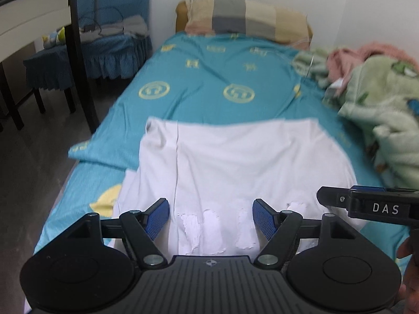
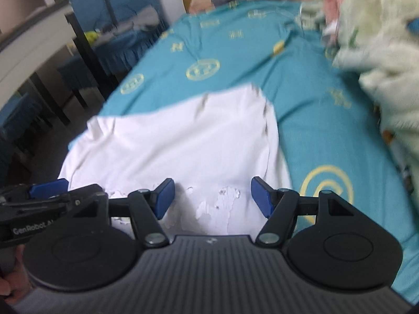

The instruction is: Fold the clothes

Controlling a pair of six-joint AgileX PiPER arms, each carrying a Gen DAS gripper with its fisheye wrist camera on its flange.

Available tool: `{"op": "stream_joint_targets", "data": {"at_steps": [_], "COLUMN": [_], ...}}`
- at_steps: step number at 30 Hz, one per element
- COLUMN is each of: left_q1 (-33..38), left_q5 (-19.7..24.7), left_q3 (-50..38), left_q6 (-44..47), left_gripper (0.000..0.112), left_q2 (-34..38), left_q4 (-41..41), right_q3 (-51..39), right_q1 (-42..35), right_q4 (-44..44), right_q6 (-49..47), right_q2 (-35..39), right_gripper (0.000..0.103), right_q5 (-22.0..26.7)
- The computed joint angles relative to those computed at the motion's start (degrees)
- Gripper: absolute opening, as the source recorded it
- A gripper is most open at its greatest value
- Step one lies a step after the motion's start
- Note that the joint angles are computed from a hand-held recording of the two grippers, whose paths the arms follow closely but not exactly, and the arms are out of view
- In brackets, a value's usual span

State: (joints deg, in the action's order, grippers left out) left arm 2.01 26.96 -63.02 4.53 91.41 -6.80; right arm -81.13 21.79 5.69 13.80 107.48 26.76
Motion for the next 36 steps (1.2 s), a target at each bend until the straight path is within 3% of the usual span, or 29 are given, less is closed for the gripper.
{"op": "stream_joint_targets", "data": {"at_steps": [10, 13, 20, 22, 26, 31, 36], "left_q1": [0.47, 2.36, 13.88, 17.43, 20.65, 22.77, 22.02], "left_q5": [2.2, 5.04, 16.58, 20.2, 22.65, 21.42, 16.75], "left_q3": [-1.18, -1.57, 0.62, 1.36, 0.96, 2.46, 3.48], "left_q6": [-0.33, 1.31, 7.24, 7.27, 5.93, 6.46, 9.31], "left_gripper": [0.073, 0.074, 0.082, 0.082, 0.082, 0.08, 0.067], "left_q2": [0.17, -1.62, -4.93, -4.81, -0.17, 4.99, 5.71], "left_q4": [-0.45, -5.12, -26.33, -30.51, -35.6, -45.28, -47.75], "right_q3": [0.2, 0.15, 1.22, 1.11, 1.36, 1.82, 2.71], "right_q1": [0.2, 0.11, -0.41, -0.48, -0.35, -0.25, -0.38], "right_q4": [-0.47, -0.83, 0.3, 0.77, 0.72, 0.4, 2.08], "right_q6": [1.23, 1.82, 2.73, 2.64, 3.17, 3.61, 3.43], "right_q2": [0.37, 0.08, -1.59, -1.61, -1.97, -2.68, -3.83], "right_gripper": [0.067, 0.067, 0.067, 0.067, 0.067, 0.067, 0.067], "right_q5": [-0.02, 0.06, -1.1, -1.34, -2.11, -3.0, -4.43]}}
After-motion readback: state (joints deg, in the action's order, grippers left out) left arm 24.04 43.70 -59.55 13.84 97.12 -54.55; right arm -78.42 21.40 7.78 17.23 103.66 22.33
